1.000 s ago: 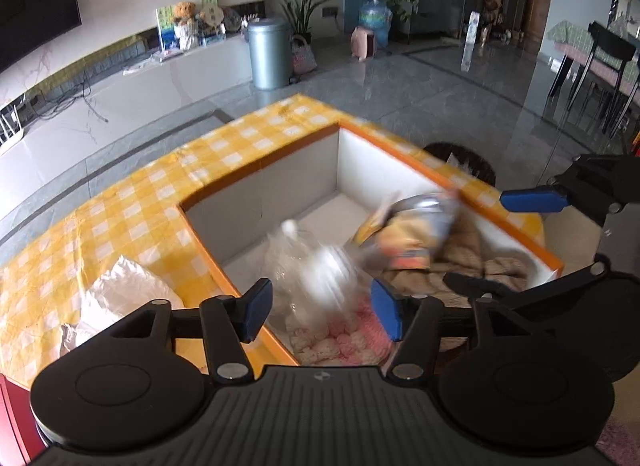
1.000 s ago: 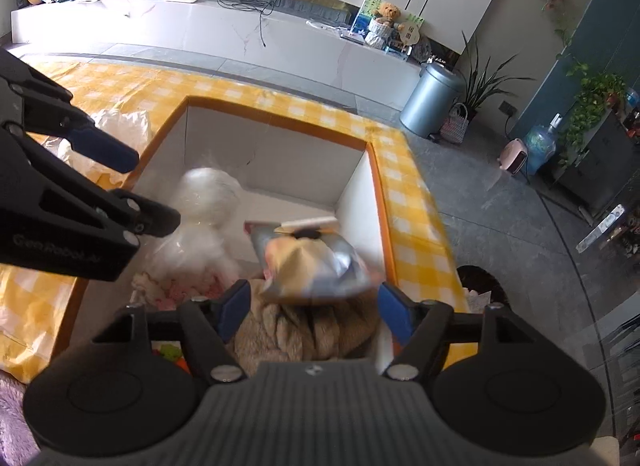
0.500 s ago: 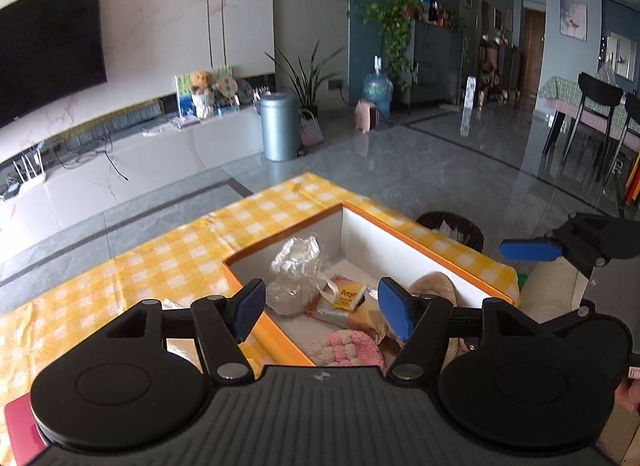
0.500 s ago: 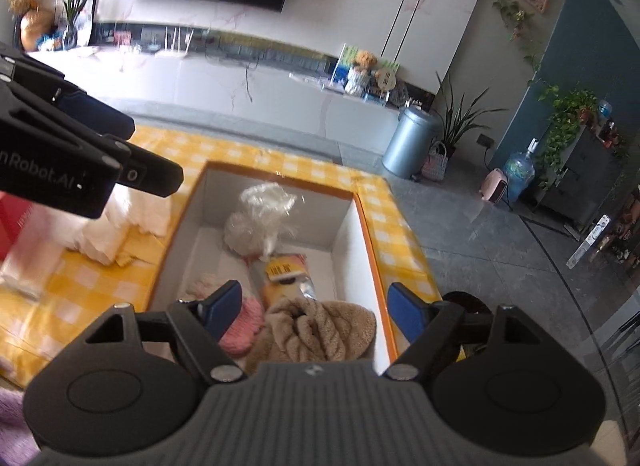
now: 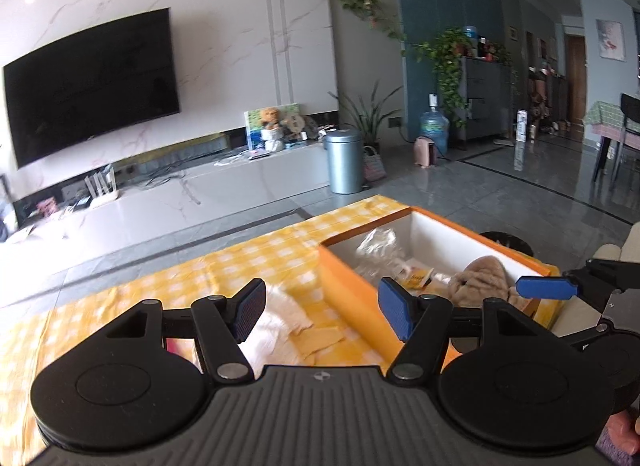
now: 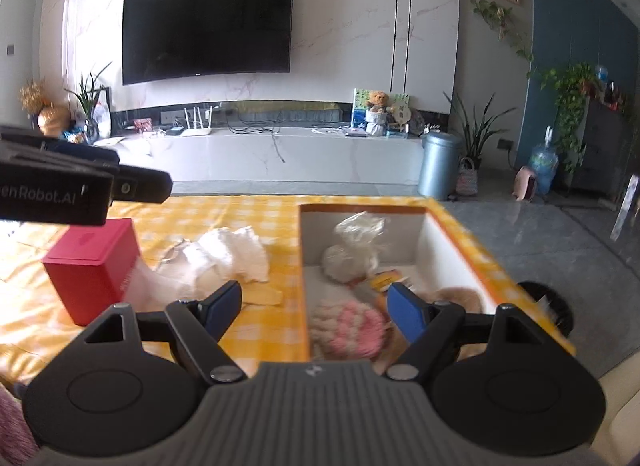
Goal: Organize soft objects
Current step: 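Move both tools back over the table toward the white mesh bag, then close the left tool on the white mesh bag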
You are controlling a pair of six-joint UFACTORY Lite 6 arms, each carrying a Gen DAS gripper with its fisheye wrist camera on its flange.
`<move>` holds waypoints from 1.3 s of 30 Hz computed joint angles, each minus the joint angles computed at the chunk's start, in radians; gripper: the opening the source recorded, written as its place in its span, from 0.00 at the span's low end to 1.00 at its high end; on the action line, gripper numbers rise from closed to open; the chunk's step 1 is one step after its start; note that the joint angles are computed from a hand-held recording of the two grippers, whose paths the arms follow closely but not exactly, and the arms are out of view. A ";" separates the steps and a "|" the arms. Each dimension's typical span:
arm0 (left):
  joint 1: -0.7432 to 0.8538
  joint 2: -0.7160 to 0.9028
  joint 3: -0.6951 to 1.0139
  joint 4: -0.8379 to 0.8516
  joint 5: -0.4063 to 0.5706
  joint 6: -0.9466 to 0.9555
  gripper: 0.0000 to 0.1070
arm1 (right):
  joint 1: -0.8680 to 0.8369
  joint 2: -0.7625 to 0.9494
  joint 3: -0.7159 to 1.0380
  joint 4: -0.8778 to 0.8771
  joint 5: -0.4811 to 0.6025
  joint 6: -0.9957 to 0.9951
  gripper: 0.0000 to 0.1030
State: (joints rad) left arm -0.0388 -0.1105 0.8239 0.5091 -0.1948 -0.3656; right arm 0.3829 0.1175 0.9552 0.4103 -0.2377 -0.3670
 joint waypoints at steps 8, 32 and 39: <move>0.239 -0.059 -0.183 0.344 -0.086 -0.384 0.71 | 0.128 0.062 -0.033 0.087 -0.036 0.046 0.76; 0.388 0.264 -0.131 0.191 -0.161 -0.260 0.70 | 0.227 0.476 0.333 0.385 0.054 -0.293 0.76; 0.309 0.460 0.051 0.059 -0.091 -0.199 0.70 | 0.215 0.586 0.447 0.459 0.114 -0.383 0.76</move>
